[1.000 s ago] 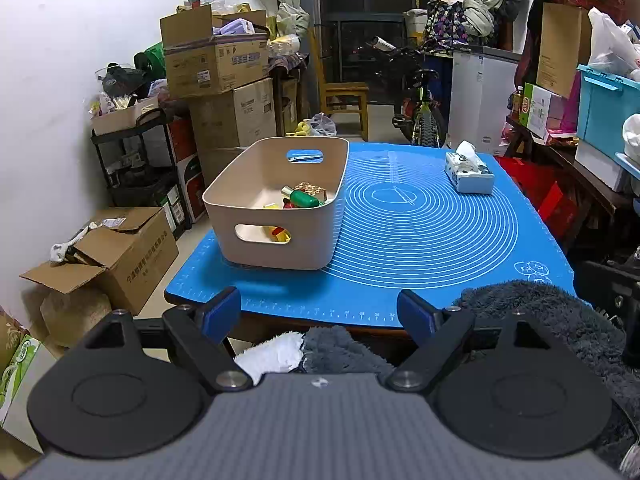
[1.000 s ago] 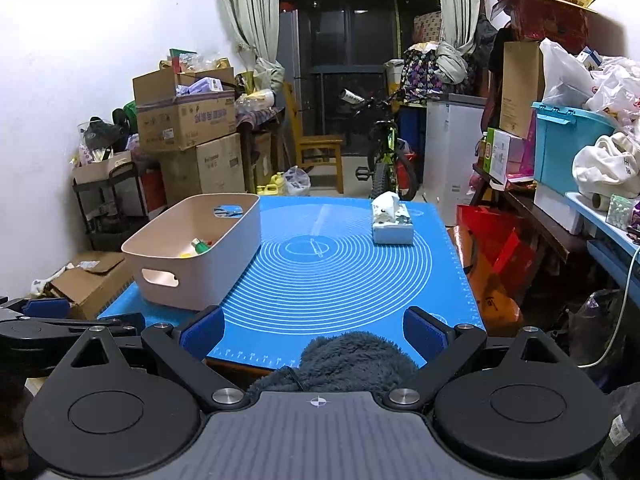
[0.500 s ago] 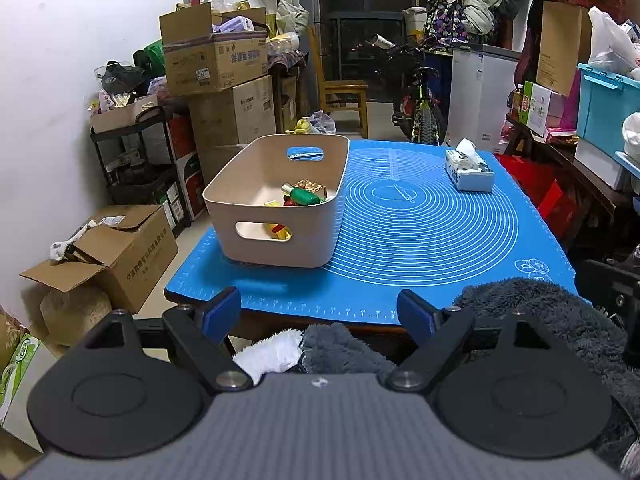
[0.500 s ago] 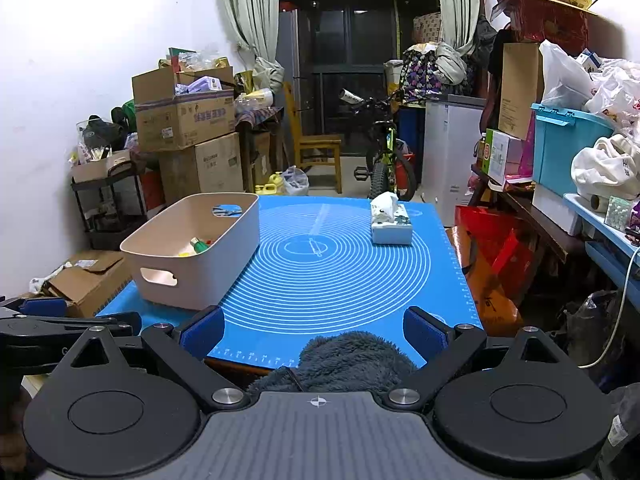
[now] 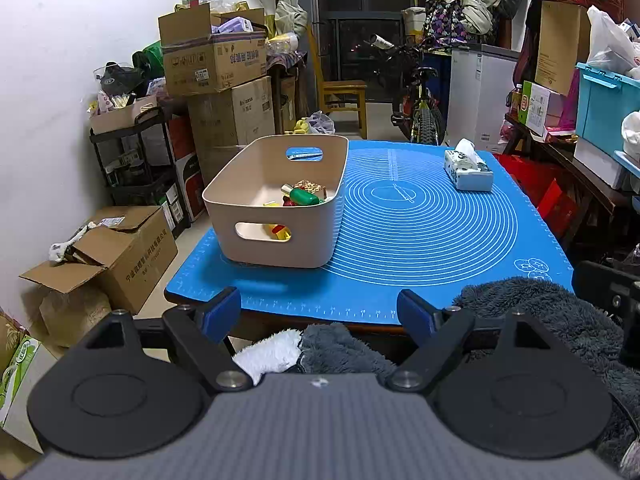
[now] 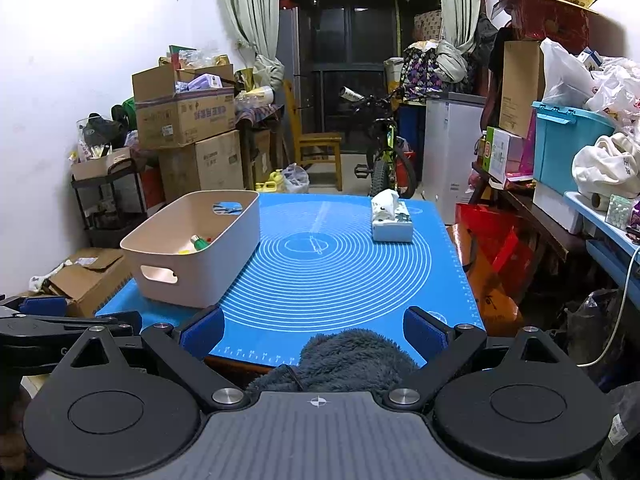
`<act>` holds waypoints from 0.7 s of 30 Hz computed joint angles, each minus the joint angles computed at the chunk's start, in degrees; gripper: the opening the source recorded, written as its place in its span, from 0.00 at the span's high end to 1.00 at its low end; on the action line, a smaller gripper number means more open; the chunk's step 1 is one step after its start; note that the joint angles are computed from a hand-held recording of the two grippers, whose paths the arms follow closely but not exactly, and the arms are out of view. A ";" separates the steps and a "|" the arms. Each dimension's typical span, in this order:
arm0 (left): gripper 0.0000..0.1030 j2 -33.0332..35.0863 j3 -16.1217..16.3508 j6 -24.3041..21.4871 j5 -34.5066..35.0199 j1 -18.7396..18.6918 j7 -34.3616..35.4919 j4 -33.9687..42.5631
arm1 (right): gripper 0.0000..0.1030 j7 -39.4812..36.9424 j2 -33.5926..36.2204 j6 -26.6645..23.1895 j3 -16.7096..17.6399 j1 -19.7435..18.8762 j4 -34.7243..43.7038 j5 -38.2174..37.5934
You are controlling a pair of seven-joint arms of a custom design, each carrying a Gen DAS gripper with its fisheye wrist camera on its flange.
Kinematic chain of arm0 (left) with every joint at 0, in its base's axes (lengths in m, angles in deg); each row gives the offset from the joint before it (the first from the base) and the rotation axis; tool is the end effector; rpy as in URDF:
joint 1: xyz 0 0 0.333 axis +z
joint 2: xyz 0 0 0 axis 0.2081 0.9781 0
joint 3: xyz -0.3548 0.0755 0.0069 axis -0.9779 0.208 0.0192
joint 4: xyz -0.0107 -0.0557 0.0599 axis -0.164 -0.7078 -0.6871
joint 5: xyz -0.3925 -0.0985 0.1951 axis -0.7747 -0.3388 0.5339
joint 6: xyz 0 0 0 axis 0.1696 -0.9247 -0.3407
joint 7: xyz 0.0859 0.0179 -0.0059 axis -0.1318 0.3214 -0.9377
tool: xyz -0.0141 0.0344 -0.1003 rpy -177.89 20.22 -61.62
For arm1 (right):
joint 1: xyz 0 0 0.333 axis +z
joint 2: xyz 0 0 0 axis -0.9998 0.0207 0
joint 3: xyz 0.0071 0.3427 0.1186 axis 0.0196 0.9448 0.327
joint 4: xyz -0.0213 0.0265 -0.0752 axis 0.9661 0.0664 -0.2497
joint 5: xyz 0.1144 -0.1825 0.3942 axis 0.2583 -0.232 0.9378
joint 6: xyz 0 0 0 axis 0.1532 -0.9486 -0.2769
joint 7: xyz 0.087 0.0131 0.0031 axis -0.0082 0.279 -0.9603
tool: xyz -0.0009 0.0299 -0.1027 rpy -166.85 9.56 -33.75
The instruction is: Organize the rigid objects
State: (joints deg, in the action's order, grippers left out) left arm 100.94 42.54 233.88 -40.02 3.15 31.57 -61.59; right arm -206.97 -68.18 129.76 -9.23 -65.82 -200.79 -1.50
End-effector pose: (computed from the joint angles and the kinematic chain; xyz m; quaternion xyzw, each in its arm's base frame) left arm 0.7110 -0.1083 0.5354 -0.5374 0.7054 -0.3448 0.3076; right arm 0.5621 0.3225 0.4854 -0.5143 0.6824 -0.3876 0.3459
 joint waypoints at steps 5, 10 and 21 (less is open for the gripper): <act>0.17 -0.01 0.14 -0.16 0.40 -0.14 -0.25 0.05 | 0.07 -0.06 0.02 0.01 0.00 0.01 0.04 0.06; 0.17 -0.03 0.08 -0.25 0.49 -0.07 -0.36 0.04 | 0.07 0.21 0.08 -0.01 -0.04 -0.03 -0.04 0.05; 0.17 -0.02 0.01 -0.21 0.47 -0.02 -0.27 0.04 | 0.07 0.15 0.03 0.07 -0.08 -0.05 -0.09 0.04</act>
State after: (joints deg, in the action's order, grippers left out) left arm 100.92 42.55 233.68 -39.55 3.12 31.30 -61.55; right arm -206.82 -68.15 129.83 -9.31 -65.86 -200.88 -1.47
